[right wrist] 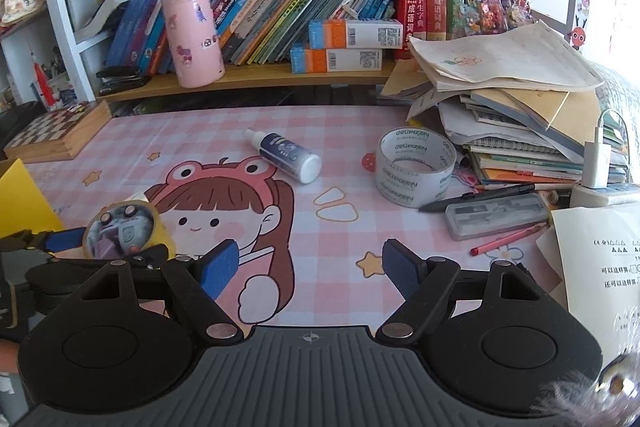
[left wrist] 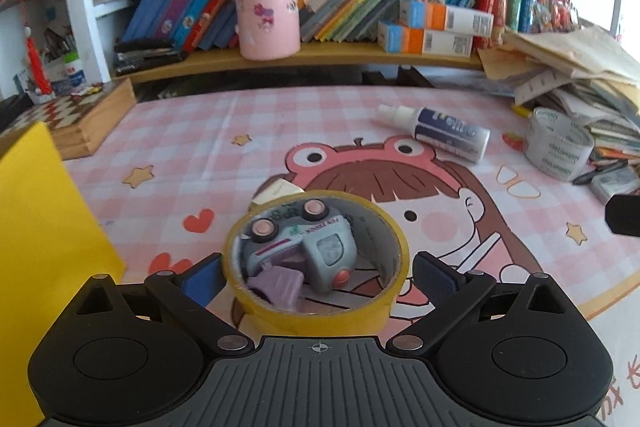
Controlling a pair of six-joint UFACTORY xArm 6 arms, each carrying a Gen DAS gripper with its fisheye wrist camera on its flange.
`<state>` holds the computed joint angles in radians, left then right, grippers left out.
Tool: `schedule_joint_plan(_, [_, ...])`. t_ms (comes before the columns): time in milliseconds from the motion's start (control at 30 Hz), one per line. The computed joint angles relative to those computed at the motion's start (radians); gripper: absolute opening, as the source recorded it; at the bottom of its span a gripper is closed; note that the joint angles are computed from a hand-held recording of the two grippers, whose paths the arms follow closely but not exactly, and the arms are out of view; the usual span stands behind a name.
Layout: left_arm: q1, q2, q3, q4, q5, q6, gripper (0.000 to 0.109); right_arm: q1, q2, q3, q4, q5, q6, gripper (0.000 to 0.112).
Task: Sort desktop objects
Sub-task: 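Grasp the yellow tape roll with the left tool and lift it off the truck, then close the right tool on the grey toy truck while the left tool holds the tape roll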
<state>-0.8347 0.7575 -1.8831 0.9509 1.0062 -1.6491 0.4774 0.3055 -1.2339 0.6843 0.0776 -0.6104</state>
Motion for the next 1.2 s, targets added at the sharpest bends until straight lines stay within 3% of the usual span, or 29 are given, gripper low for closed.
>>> schedule_joint_plan(133, [0.001, 0.034, -0.044, -0.02, 0.024, 0.025, 0.098, -0.006, 0.008, -0.012, -0.009, 0.01, 0.001, 0.077])
schedule_joint_plan(167, [-0.001, 0.042, -0.057, -0.027, 0.041, 0.032, 0.092, -0.008, 0.009, -0.013, -0.011, 0.014, 0.0, 0.077])
schedule_joint_plan(267, [0.004, 0.02, -0.024, -0.028, 0.017, 0.026, 0.092, -0.012, 0.012, -0.017, -0.022, 0.025, 0.007, 0.077])
schedule_joint_plan(500, [-0.029, -0.072, 0.072, 0.046, 0.007, -0.105, 0.091, -0.006, 0.026, -0.042, 0.012, 0.048, -0.042, 0.077])
schedule_joint_plan(900, [-0.139, -0.274, 0.215, 0.144, 0.191, -0.307, 0.092, 0.028, 0.067, -0.108, 0.159, 0.13, -0.238, 0.077])
schedule_joint_plan(1200, [-0.218, -0.313, 0.22, 0.128, 0.315, -0.356, 0.092, 0.06, 0.133, -0.195, 0.27, 0.258, -0.459, 0.076])
